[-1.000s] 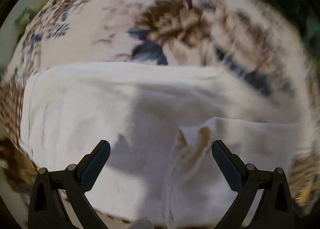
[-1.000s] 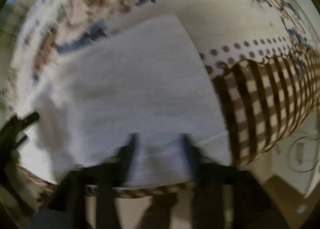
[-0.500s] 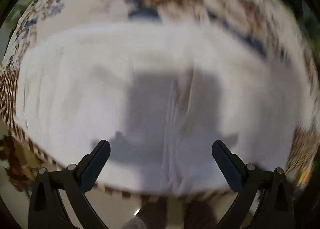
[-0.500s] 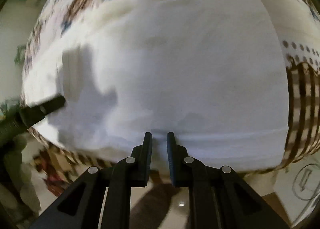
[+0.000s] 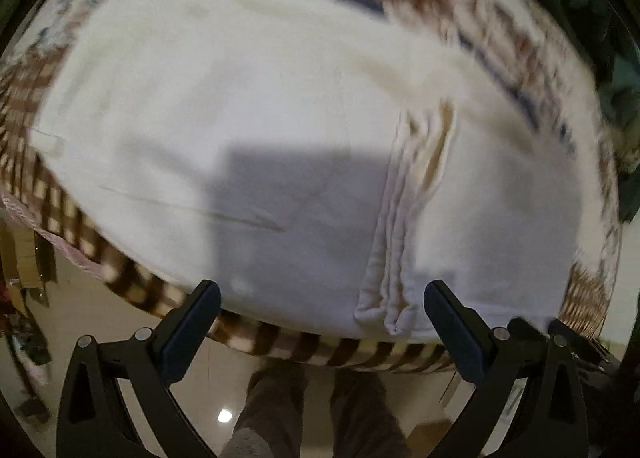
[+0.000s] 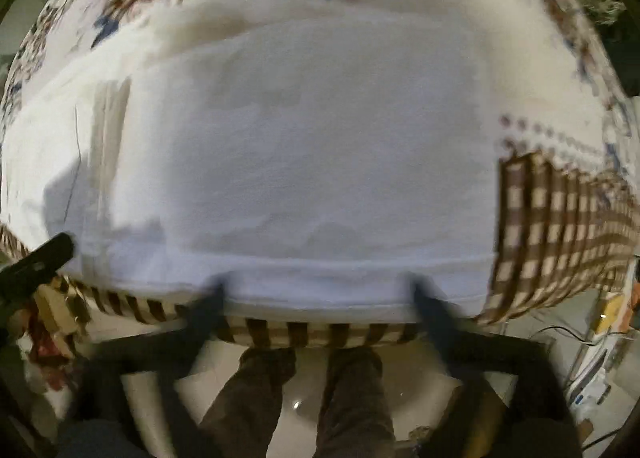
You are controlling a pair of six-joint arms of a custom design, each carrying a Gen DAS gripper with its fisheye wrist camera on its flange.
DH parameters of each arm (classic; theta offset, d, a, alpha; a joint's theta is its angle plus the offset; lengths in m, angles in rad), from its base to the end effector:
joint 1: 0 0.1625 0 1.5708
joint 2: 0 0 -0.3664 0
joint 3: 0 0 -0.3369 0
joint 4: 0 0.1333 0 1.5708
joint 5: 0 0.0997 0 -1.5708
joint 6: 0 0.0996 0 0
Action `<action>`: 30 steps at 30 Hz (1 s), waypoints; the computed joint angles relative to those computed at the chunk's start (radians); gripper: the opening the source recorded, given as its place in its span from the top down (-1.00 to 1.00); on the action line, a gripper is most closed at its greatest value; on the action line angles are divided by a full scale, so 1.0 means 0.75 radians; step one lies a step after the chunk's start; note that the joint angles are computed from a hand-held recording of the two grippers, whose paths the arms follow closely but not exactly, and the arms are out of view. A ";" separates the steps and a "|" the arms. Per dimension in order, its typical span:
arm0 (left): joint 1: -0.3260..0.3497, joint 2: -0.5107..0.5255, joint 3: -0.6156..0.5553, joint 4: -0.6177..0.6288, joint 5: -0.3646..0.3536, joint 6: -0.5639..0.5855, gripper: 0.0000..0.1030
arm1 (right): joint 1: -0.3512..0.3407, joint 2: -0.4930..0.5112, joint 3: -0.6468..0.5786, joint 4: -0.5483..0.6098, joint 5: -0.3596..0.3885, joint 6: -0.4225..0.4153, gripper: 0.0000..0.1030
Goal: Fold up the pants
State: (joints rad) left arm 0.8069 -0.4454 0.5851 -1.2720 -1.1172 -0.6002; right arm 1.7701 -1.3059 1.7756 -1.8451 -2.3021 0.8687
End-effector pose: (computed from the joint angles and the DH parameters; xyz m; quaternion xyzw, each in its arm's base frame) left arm -0.3679 -0.6398 0.1501 0.1265 0.9439 0.0262 0.3040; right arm 0.1604 -0.4570 0.2716 -0.2724 -0.8893 0.1027 0.3527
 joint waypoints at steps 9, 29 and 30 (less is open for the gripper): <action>0.062 -0.265 0.214 -0.061 0.039 -0.276 -1.00 | 0.077 0.099 -0.166 0.202 -0.134 0.143 -1.00; 0.314 -0.401 0.568 -0.925 0.000 -0.449 -0.28 | 0.071 0.342 -0.377 0.126 -0.005 0.091 -1.00; 0.313 -0.378 0.551 -0.936 0.005 -0.441 -0.17 | 0.071 0.344 -0.379 0.127 -0.006 0.091 -1.00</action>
State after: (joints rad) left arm 1.0418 -0.7292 0.9984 -1.9738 -1.1135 -0.9308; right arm 1.8231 -1.0480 1.4917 -1.7497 -2.3068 0.9372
